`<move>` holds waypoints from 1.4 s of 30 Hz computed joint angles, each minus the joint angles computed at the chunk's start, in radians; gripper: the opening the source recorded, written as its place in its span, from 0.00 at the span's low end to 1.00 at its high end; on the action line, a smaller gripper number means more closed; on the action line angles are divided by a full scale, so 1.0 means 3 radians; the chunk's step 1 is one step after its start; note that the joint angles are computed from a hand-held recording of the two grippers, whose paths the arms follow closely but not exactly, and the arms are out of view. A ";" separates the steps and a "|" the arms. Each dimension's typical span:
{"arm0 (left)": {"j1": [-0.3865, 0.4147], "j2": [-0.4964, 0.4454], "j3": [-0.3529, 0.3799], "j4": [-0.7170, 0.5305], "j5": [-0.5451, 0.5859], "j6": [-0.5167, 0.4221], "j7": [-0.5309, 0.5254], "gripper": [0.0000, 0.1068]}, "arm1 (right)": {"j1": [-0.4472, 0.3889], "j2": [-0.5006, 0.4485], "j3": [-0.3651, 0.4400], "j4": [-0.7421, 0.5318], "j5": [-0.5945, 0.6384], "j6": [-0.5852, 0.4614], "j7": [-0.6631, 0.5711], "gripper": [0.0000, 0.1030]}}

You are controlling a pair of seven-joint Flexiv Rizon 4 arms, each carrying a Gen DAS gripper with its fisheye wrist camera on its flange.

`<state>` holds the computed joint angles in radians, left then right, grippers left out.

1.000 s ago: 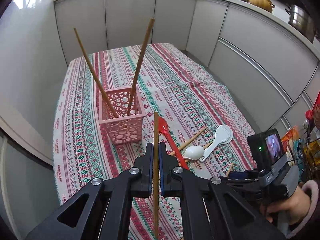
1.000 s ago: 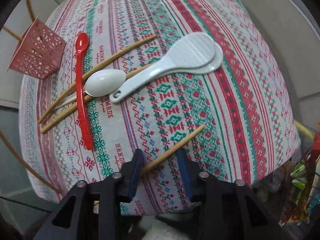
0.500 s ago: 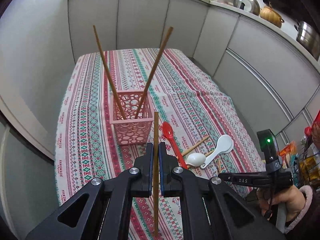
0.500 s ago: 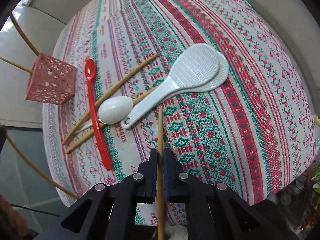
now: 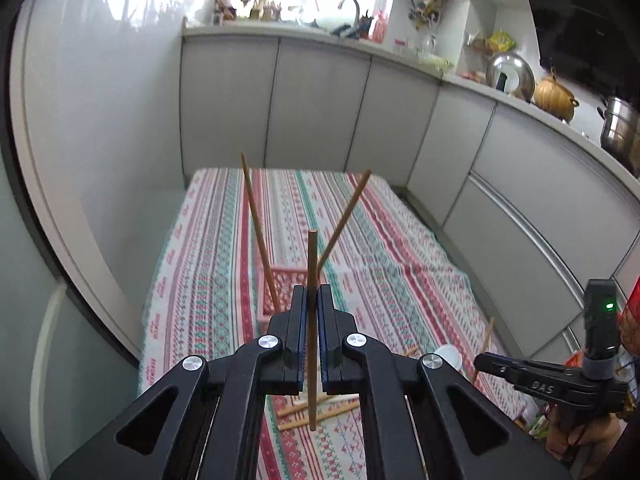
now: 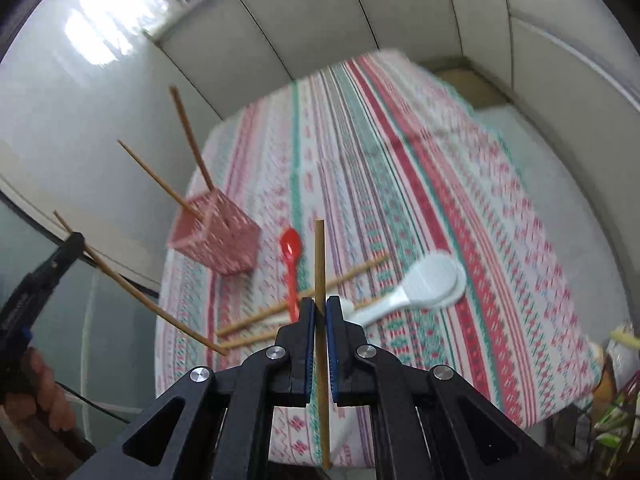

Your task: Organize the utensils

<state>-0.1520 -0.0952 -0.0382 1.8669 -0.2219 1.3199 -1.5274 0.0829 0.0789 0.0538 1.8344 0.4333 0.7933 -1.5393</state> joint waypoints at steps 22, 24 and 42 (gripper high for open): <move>-0.0379 -0.0501 0.0780 -0.0889 0.1839 0.0768 -0.2109 0.05 | 0.0102 -0.0158 0.0045 -0.0392 0.0448 0.0952 -0.0151 0.06; -0.0300 -0.0610 0.0661 -0.0928 0.1678 0.0726 -0.1915 0.05 | 0.0099 -0.0162 0.0067 -0.0366 0.0405 0.1008 -0.0159 0.06; 0.0081 -0.0748 -0.0020 -0.0665 0.0278 0.0463 -0.0524 0.54 | 0.0170 -0.0219 0.0136 -0.0375 0.0158 0.1260 -0.0178 0.06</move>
<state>-0.1276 -0.3197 -0.0443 1.6674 -0.1386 1.4589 -1.6845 0.1340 0.0132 0.0947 1.7219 0.4808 1.1715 -1.5928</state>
